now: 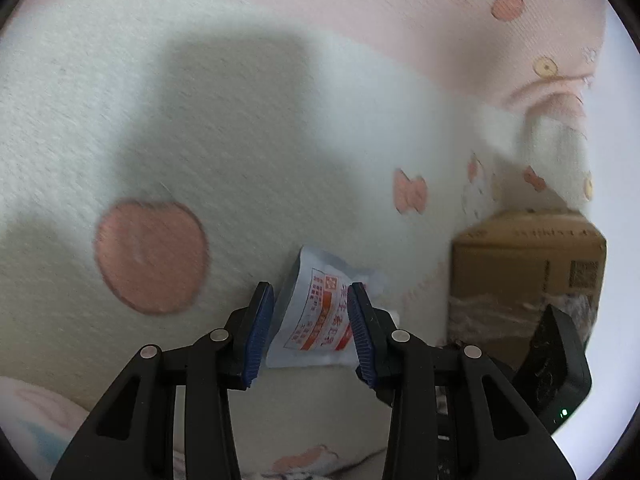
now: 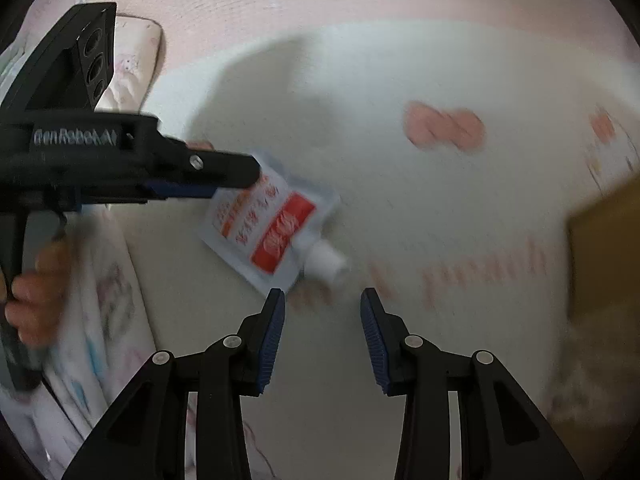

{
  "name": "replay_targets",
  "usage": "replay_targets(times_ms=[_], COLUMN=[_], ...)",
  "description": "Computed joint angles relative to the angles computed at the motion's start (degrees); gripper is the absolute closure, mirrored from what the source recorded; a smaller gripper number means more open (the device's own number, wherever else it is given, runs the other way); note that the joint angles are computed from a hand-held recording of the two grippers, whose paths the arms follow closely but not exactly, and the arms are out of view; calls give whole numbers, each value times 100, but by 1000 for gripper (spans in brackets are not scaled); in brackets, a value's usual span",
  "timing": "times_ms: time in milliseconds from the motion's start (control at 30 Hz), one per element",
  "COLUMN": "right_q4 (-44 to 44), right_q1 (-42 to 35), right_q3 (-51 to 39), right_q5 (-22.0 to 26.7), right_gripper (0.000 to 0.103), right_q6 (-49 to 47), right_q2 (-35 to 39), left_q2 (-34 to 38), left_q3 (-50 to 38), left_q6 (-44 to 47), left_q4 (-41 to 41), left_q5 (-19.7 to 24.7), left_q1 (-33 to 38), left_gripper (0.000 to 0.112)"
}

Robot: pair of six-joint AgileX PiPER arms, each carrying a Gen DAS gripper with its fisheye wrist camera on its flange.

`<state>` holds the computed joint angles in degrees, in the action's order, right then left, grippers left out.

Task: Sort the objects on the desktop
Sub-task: 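Move the left gripper down to the white-and-red sauce packet on the mat, then close the left gripper on the sauce packet and lift it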

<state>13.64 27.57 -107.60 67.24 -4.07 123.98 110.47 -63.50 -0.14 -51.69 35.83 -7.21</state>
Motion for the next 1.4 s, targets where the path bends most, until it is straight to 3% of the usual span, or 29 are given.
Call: replay_targets(times_ms=[133,267,333,467,600,767,867,967,1067,1400], right_q4=[246,663,945,1224,918,559,382,209,-61,335], right_q1=[-182,-410,-528,-797,-689,-559,-495,-339,-185,-321], right_q3=[865,1122,1118,256,-798,306,97,328,233,868], right_q5=[-603,-965,-984,-655,-166,-760,-708,-966,-1020,-1492], right_gripper=[62,62,62,62,62,62,62,62,63,64], right_q6=[-19,53,-27,148,515,382,821,1547,2175,1648], right_q2=[-474,-581,-550,3,527,-53,71,-28,48,-306], left_q2=[26,-17,-33,9,23,4,44,-44,-140,-527], left_q3=[-215,-197,-190,-148,-140,-86,-68,114,176,406], left_q6=[-489,-657,-638,-539,-490,-356,-400,-404,-823,-1053], left_q4=[552,771,815,654,589,470,320,112,397,728], left_q5=[-52,-66,-72,-134,-197,-200,-293,-415,-605,-1122], left_q1=[-306,-404,-397,-358,-349,-301,-368,-425,-588,-884], left_gripper=[71,71,71,71,71,72,72,72,74,74])
